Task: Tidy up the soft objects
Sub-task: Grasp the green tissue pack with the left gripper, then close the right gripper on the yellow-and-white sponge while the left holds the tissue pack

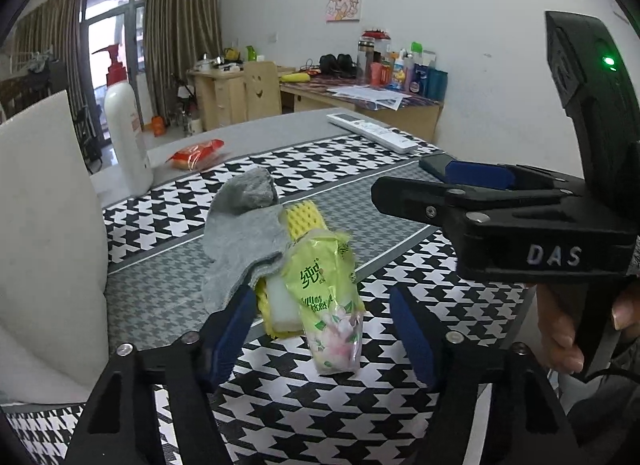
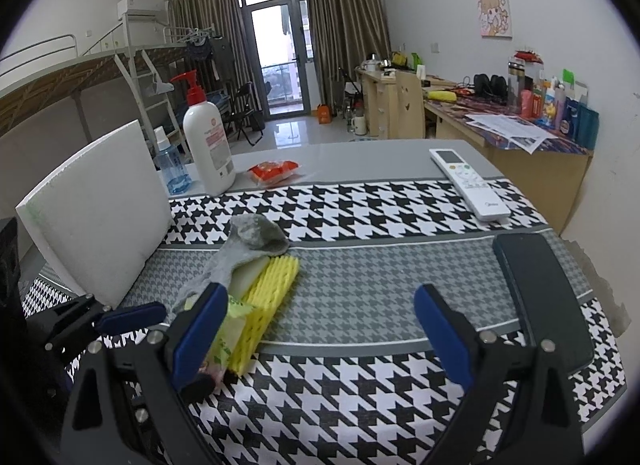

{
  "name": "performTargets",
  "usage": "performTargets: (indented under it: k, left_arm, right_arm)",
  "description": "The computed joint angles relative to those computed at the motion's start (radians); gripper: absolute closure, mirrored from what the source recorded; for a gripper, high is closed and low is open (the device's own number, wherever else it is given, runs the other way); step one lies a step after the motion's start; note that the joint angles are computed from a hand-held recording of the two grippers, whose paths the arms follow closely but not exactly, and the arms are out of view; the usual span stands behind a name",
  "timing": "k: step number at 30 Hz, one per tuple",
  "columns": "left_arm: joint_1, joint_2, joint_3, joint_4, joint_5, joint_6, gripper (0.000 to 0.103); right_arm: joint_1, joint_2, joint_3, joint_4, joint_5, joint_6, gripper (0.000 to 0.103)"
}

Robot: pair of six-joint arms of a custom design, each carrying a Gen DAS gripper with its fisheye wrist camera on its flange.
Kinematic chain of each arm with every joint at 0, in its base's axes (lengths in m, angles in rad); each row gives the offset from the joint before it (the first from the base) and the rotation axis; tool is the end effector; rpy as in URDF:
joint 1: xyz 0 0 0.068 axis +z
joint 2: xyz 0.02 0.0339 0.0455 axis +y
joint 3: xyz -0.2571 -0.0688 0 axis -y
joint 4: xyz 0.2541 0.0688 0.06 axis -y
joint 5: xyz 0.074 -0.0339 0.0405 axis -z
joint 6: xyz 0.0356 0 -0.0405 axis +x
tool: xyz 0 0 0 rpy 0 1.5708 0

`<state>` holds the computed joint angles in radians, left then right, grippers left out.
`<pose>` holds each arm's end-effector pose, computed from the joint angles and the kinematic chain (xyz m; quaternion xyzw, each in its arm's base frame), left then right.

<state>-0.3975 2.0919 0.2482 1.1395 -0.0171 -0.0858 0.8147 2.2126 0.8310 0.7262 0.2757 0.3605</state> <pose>0.2038 -0.0849 0.0047 0.1373 0.8971 -0.0929 0.4095 0.2585 0.2600 0.0152 -0.1409 0.8794 0.1400 0.4326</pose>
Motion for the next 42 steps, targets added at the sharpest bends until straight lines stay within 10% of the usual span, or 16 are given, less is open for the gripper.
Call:
performTargets:
  k: [17,35,42]
  left_arm:
    - [-0.017,-0.005,0.052,-0.079,-0.007,-0.001,0.084]
    - [0.156,0.013,-0.162,0.224,0.081,0.033,0.087]
    - [0.203,0.081,-0.210,0.356,0.058,0.051,0.087]
  right_arm:
    - [-0.022,0.017,0.010,-0.013,-0.034,0.026,0.007]
    - [0.046,0.020,0.092,-0.157,0.000,0.041,0.007]
    - [0.103,0.063,0.187,-0.267,-0.008,0.013,0.028]
